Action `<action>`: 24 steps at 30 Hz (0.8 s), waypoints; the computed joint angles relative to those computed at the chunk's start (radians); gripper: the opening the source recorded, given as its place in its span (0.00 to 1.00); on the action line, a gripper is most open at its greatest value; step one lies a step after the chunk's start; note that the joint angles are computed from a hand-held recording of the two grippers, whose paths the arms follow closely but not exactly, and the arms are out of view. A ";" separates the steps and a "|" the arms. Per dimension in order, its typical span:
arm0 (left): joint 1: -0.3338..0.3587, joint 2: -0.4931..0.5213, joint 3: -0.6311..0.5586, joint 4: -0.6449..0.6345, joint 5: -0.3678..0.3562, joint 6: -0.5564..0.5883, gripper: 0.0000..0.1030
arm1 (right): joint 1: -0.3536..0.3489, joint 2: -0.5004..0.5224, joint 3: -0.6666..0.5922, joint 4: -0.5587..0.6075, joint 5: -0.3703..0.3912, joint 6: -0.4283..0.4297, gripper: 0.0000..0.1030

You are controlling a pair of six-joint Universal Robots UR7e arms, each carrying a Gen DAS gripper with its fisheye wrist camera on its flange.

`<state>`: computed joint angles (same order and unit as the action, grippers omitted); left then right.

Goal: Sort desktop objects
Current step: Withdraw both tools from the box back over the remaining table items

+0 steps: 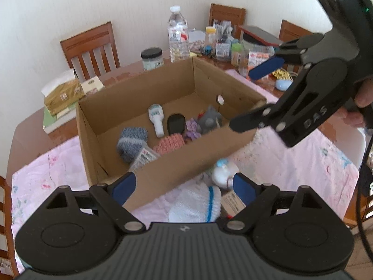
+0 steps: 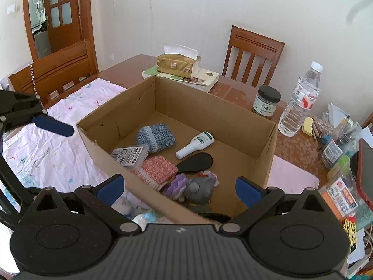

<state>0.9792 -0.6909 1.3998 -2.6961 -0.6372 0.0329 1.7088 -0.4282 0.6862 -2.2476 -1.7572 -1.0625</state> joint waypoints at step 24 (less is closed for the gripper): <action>-0.002 0.022 0.111 0.045 -0.066 -0.066 0.85 | -0.045 -0.161 0.287 -0.067 -0.032 0.011 1.00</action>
<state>0.9769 -0.6685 1.5111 -2.6512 -0.7034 -0.0332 1.6641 -0.5897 0.9734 -2.3146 -1.7891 -1.0513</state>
